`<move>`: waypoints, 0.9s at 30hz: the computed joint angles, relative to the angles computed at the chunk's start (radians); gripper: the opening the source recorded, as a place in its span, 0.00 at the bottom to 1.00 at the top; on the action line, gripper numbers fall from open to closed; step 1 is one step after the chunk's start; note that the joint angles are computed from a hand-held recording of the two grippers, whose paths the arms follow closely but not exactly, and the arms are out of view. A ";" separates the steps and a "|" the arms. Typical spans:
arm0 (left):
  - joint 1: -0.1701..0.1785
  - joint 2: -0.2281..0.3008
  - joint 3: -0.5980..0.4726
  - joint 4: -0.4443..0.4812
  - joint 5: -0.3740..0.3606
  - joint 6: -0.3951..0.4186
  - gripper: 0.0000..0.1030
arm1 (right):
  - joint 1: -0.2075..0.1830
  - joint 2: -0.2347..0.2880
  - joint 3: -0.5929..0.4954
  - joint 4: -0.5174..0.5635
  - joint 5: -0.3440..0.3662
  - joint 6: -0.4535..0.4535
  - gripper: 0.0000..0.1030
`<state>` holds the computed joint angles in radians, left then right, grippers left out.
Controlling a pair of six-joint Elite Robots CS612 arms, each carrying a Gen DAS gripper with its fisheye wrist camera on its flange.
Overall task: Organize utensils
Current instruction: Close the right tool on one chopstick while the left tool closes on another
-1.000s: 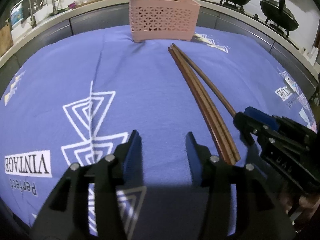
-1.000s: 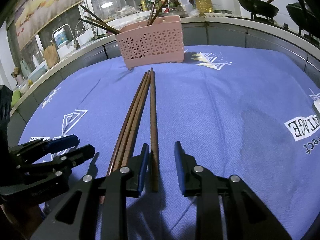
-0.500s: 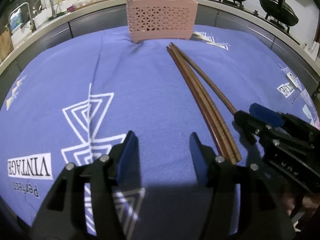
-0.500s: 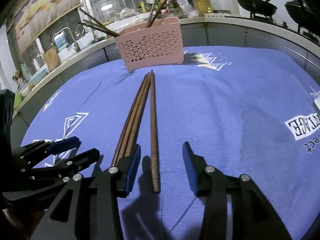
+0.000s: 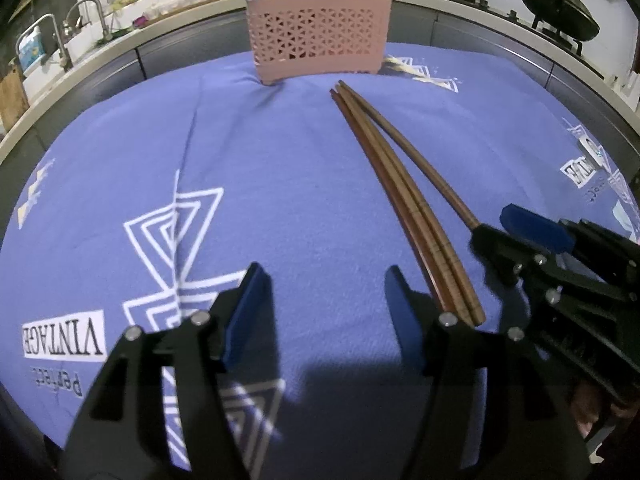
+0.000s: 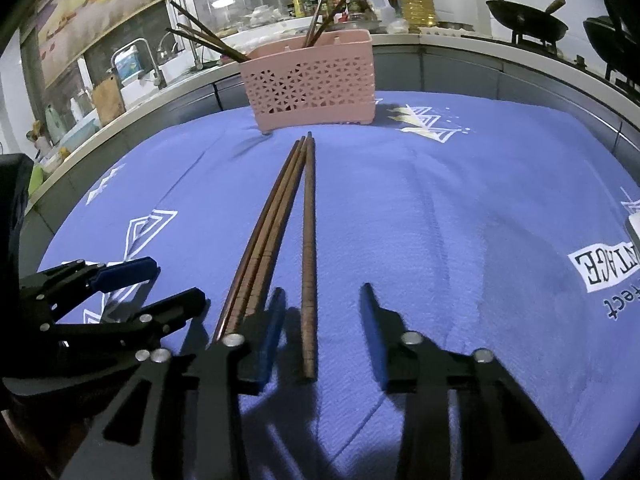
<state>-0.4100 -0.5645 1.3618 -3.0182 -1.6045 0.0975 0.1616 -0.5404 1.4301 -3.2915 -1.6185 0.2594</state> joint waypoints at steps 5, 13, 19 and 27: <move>0.009 0.002 -0.027 0.054 -0.044 -0.017 0.59 | -0.021 -0.004 0.020 -0.030 0.044 0.068 0.18; 0.017 0.007 -0.057 0.108 -0.165 -0.005 0.59 | -0.030 -0.005 0.034 -0.056 0.071 0.104 0.18; -0.004 0.012 -0.056 0.102 -0.115 0.037 0.59 | -0.030 -0.005 0.039 -0.067 0.074 0.106 0.18; 0.000 0.011 -0.055 0.099 -0.096 0.021 0.59 | -0.027 -0.005 0.035 -0.061 0.068 0.091 0.18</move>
